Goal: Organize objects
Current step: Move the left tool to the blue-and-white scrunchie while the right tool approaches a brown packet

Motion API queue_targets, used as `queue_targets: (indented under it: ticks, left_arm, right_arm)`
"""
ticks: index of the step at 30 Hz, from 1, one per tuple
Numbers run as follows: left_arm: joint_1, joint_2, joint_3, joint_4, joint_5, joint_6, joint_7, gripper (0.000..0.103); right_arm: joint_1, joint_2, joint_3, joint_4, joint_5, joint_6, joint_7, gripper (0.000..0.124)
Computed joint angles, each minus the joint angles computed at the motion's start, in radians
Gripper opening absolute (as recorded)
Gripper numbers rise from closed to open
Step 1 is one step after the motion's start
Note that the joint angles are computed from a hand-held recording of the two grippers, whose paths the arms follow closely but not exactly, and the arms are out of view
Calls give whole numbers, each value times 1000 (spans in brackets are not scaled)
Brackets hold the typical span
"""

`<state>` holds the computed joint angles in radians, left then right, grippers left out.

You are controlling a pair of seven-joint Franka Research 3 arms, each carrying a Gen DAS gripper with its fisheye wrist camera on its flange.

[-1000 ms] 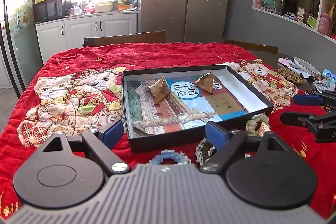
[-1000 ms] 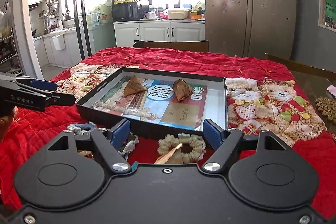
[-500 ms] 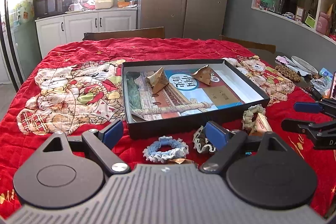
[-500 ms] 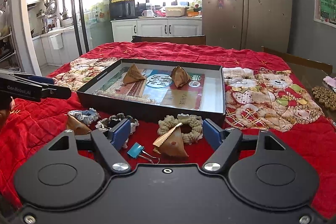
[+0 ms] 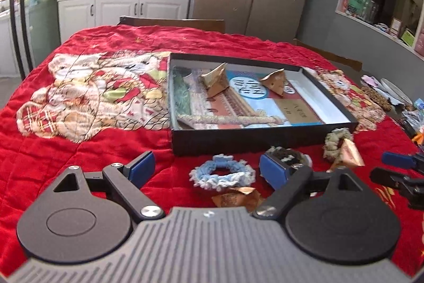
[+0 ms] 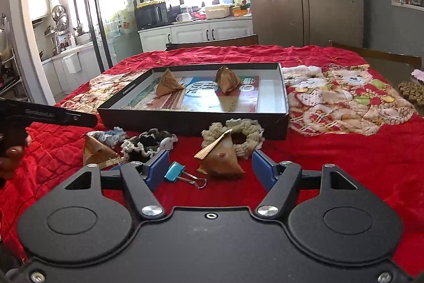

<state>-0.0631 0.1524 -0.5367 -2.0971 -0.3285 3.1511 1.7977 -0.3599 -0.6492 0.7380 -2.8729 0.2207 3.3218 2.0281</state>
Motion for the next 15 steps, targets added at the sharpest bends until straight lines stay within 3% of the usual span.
queue_targets:
  ticks: [3,10,15]
  left_arm:
    - [-13,11,22,5,17,-9,-35,92]
    - [7,37,8,10,27,3,-79,91]
    - [94,63,-86,22,1,-3,-66,90]
  right_arm:
    - [-6,20,15,3,1,19,-4,65]
    - [-87,57,105,28,25,28,5,60]
    - [-210,33,221,42,39,44,48,59]
